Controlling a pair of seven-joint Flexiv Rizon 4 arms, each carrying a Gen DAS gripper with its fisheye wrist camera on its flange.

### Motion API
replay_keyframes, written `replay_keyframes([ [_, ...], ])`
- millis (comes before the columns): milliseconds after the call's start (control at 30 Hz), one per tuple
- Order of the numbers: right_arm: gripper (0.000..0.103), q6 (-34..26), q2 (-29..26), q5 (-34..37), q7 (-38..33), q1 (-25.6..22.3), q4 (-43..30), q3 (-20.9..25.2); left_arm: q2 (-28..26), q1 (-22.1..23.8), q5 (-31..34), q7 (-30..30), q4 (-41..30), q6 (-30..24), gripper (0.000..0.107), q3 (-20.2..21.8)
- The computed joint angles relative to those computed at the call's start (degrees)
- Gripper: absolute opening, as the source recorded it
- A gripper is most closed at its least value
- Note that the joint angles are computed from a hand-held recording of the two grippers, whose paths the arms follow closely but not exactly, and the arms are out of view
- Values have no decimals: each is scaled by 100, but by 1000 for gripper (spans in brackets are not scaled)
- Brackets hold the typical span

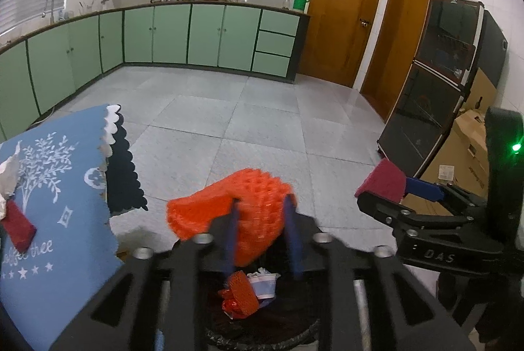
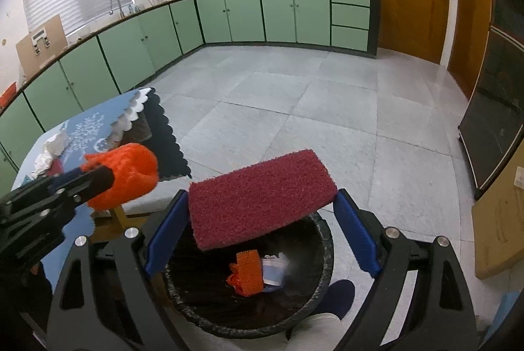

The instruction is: Collect trash

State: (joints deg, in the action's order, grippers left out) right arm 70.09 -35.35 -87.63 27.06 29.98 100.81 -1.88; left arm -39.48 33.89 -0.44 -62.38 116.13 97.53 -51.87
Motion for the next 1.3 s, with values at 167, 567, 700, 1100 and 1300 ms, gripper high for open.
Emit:
replay_keyframes([
  [167, 90, 74, -10, -112, 210, -86, 33, -18, -9, 104, 22, 9, 22, -7, 50, -71],
  [567, 91, 95, 20, -168, 321, -113, 19, 28, -213, 708, -18, -122, 119, -186, 66, -667],
  [700, 91, 85, 18, -180, 330, -108, 1, 34, -258, 788, 15, -71, 142, -246, 64, -778],
  [1100, 91, 34, 19, -130, 330, -108, 14, 53, -20, 770, -305, 248, 235, -648, 76, -616],
  [1300, 91, -38, 10, -13, 208, -46, 3, 21, 293, 334, -836, 401, 91, -1206, 76, -3],
])
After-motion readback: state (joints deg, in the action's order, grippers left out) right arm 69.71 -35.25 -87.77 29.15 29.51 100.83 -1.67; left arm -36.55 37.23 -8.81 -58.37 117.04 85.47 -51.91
